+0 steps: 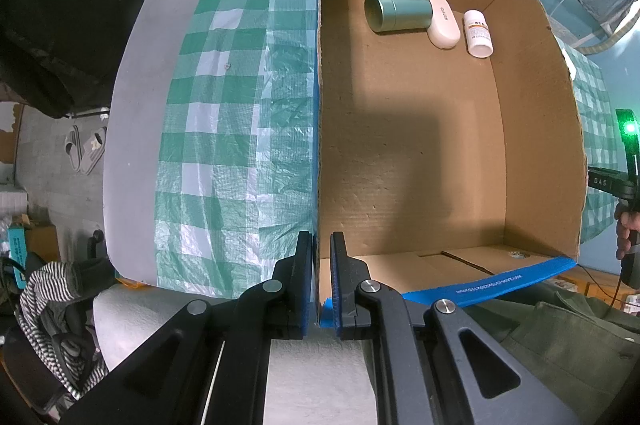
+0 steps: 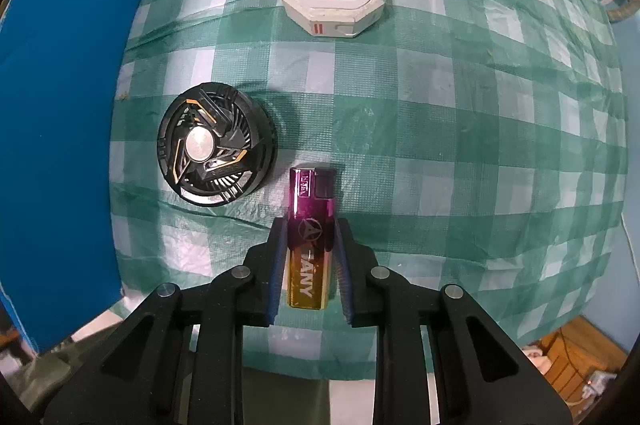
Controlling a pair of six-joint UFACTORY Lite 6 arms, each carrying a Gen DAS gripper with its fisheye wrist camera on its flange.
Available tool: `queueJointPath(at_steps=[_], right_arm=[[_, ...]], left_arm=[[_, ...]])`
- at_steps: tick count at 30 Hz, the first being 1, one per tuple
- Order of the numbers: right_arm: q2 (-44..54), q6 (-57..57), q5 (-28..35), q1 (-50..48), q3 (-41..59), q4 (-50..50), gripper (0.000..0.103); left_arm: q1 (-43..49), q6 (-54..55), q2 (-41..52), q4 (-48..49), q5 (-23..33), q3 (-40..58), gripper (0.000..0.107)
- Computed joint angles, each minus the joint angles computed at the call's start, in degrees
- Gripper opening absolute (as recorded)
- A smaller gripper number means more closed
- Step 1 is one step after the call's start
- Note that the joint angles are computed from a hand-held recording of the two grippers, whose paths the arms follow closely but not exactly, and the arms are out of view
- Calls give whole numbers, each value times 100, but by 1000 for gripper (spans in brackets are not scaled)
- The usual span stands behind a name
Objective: Organize rigid objects
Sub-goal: 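Grasp the pink lighter with the right gripper and lift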
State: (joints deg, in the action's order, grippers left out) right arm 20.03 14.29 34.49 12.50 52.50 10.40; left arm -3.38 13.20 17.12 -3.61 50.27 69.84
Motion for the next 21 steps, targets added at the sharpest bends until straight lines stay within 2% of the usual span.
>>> queueJointPath(at_steps=[9, 21], right_arm=[[-325, -1010, -10, -723, -147, 429, 21], [-626, -1165, -59, -784, -273, 361, 21]], left_arm=[[-29, -13, -64, 20, -28, -91, 8], [-41, -27, -125, 46, -19, -157, 8]])
